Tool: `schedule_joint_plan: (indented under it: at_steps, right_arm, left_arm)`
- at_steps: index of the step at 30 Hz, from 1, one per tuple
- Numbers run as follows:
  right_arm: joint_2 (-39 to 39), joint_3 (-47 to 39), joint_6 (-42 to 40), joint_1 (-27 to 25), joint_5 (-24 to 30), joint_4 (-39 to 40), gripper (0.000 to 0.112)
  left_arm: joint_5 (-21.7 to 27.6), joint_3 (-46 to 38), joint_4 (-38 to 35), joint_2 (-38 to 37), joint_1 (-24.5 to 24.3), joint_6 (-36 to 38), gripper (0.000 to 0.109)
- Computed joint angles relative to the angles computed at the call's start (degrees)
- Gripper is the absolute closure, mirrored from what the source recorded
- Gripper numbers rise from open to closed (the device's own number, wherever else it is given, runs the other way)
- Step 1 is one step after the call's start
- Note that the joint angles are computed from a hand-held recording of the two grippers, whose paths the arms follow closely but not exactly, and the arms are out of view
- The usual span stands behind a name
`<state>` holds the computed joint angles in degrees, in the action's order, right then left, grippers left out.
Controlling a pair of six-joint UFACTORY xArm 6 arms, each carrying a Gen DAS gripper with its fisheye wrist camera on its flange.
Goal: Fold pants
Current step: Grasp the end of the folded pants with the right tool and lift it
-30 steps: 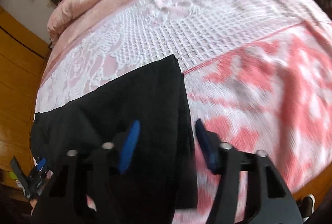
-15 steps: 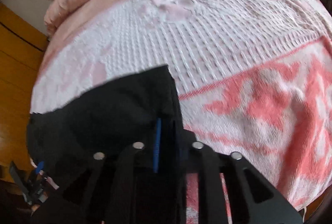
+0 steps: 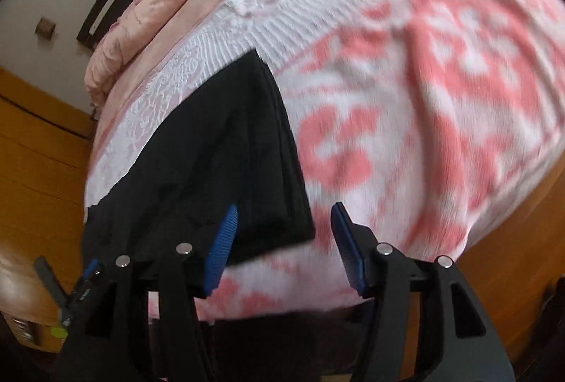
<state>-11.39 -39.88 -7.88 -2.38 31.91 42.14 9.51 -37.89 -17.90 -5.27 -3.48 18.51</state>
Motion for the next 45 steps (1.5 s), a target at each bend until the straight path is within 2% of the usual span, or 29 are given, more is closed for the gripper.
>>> schedule_joint_plan:
  at_steps: [1, 4, 9, 11, 17, 20, 24, 25, 29, 32, 35, 37, 39, 41, 43, 45]
  right_arm:
    - [0.25, 0.11, -0.07, -0.04, 0.38, 0.81, 0.056]
    - [1.10, -0.12, -5.41, -0.41, 2.74, 10.07, 0.054]
    - [2.40, -0.67, -1.53, 0.02, 2.45, 10.85, 0.052]
    - [2.15, -0.26, -0.13, -1.02, 3.44, 12.80, 0.056]
    - [-0.39, 1.61, -3.22, -2.08, 5.69, 18.74, 0.055]
    - [1.44, 0.19, -5.51, -1.64, 8.29, 22.94, 0.055]
    - [4.07, -1.62, -3.96, 1.00, 5.04, 23.88, 0.055]
    - [4.47, -2.01, -3.09, 1.84, 3.66, 23.57, 0.059]
    - [4.11, -2.77, 0.77, 4.60, -1.48, 17.87, 0.086]
    - [3.73, -4.41, 0.42, 5.72, -2.97, 14.84, 0.098]
    - [2.16, -5.92, -2.21, 4.64, -2.70, 17.25, 0.101]
    - [-0.25, -5.65, -2.59, 4.53, -5.42, 16.40, 0.101]
    - [-1.74, -4.94, 0.54, 4.29, -8.94, 11.49, 0.101]
    - [-1.81, -3.80, 6.21, 3.01, -10.62, 3.44, 0.101]
    - [0.39, -3.66, 11.82, 0.79, -9.25, -3.23, 0.101]
    - [4.68, -4.61, 14.90, -1.37, -5.92, -6.51, 0.101]
  left_arm:
    - [-0.12, -0.04, 0.67, 0.24, -0.11, -0.79, 0.015]
    - [0.94, -0.96, -0.02, 1.28, -0.49, -1.36, 0.015]
    - [1.55, -1.88, 0.08, 2.98, -0.28, -2.67, 0.015]
    - [1.50, -1.80, 0.49, 3.34, -0.17, -3.07, 0.015]
    - [0.71, -1.34, 0.24, 3.71, 0.22, -2.98, 0.015]
    - [0.77, -1.84, -0.11, 4.41, 0.44, -2.80, 0.015]
    - [1.68, -2.61, -1.25, 5.32, 0.40, -1.90, 0.015]
    - [1.56, -2.42, -0.54, 5.26, 0.45, -2.40, 0.015]
    - [1.59, -1.69, -3.45, 4.23, 0.54, 0.01, 0.015]
    - [1.21, -1.39, -1.65, 3.96, 1.12, -1.46, 0.015]
    - [1.76, -1.73, -1.22, 4.15, 1.82, -2.49, 0.015]
    - [1.17, -1.62, -3.76, 3.57, 2.07, -1.30, 0.015]
    - [-0.03, -1.30, -9.78, 2.45, 1.87, 3.20, 0.015]
    - [-1.68, -1.10, -11.59, 1.87, 1.79, 4.56, 0.014]
    - [-2.20, -1.49, -10.46, 2.63, 1.87, 3.67, 0.012]
    - [0.90, -3.34, -3.56, 5.44, 2.72, -1.76, 0.012]
